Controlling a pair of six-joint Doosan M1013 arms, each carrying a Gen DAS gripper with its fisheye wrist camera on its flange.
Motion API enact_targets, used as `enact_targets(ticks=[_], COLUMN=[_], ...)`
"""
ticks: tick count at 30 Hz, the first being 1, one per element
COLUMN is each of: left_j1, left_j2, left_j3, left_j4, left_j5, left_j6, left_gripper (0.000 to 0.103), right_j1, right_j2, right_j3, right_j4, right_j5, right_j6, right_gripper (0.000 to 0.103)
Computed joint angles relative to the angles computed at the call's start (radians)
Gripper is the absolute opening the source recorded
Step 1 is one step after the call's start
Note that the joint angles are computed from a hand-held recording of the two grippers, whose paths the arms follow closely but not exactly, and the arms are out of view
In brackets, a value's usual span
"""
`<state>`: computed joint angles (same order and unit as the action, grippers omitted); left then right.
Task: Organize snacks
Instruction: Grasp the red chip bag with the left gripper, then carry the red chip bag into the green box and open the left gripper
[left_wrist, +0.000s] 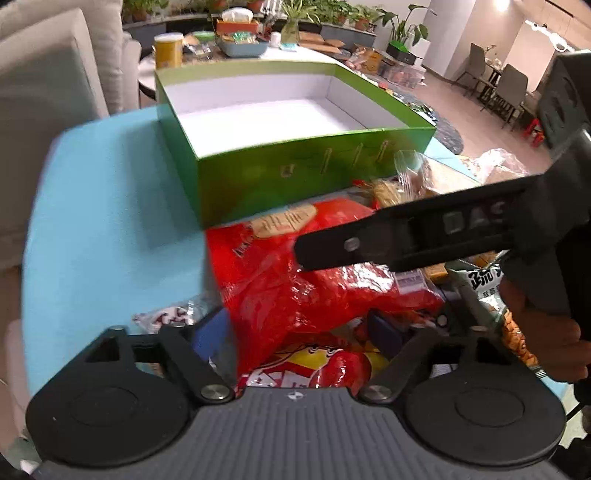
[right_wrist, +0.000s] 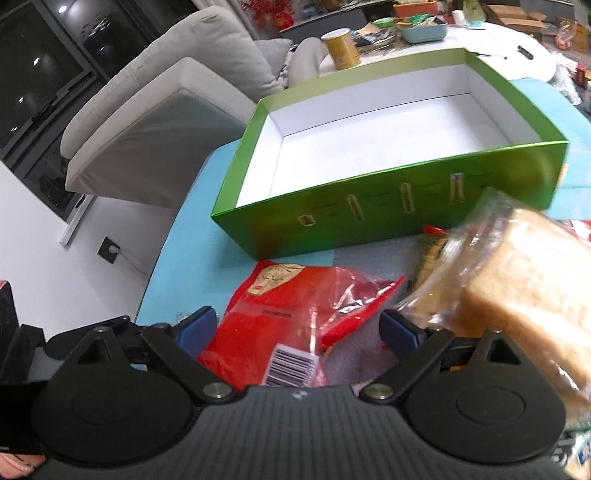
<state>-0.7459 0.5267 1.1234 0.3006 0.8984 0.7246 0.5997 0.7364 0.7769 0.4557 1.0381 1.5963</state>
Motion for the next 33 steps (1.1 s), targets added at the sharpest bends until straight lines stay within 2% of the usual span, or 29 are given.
enact_targets(ticks=[4, 6, 9, 13, 16, 25, 33], left_j1=[0.000, -0.006, -0.022, -0.039, -0.044, -0.034, 0.009], left_j2=[0.001, -0.009, -0.022, -0.033, -0.021, 0.027, 0.078], left_j3=[0.003, 0.013, 0.014, -0.004, -0.039, -0.153, -0.243], left_j4=[-0.001, 0.026, 0.091, 0.172, 0.223, 0.304, 0.233], left_j5=[-0.009, -0.033, -0.049, -0.061, -0.043, -0.012, 0.022], left_j6=[-0.015, -0.029, -0.057, -0.082, -0.084, -0.047, 0.041], left_gripper=[0.056, 0.055, 0.055, 0.055, 0.055, 0.055, 0.055], right_j1=[-0.008, -0.008, -0.010, -0.012, -0.016, -0.014, -0.030], right_j2=[0.017, -0.001, -0.036, -0.060, -0.063, -0.026, 0.063], right_j3=[-0.020, 0.005, 0.044, 0.055, 0.037, -0.057, -0.189], right_j4=[0.070, 0.082, 0.094, 0.121, 0.132, 0.113, 0.145], right_j5=[0.055, 0.031, -0.019, -0.069, -0.100, -0.179, -0.161], right_j6=[-0.015, -0.034, -0.074, -0.118, -0.138, -0.175, -0.143], right_gripper=[0.091, 0.085, 0.081, 0.081, 0.081, 0.081, 0.081])
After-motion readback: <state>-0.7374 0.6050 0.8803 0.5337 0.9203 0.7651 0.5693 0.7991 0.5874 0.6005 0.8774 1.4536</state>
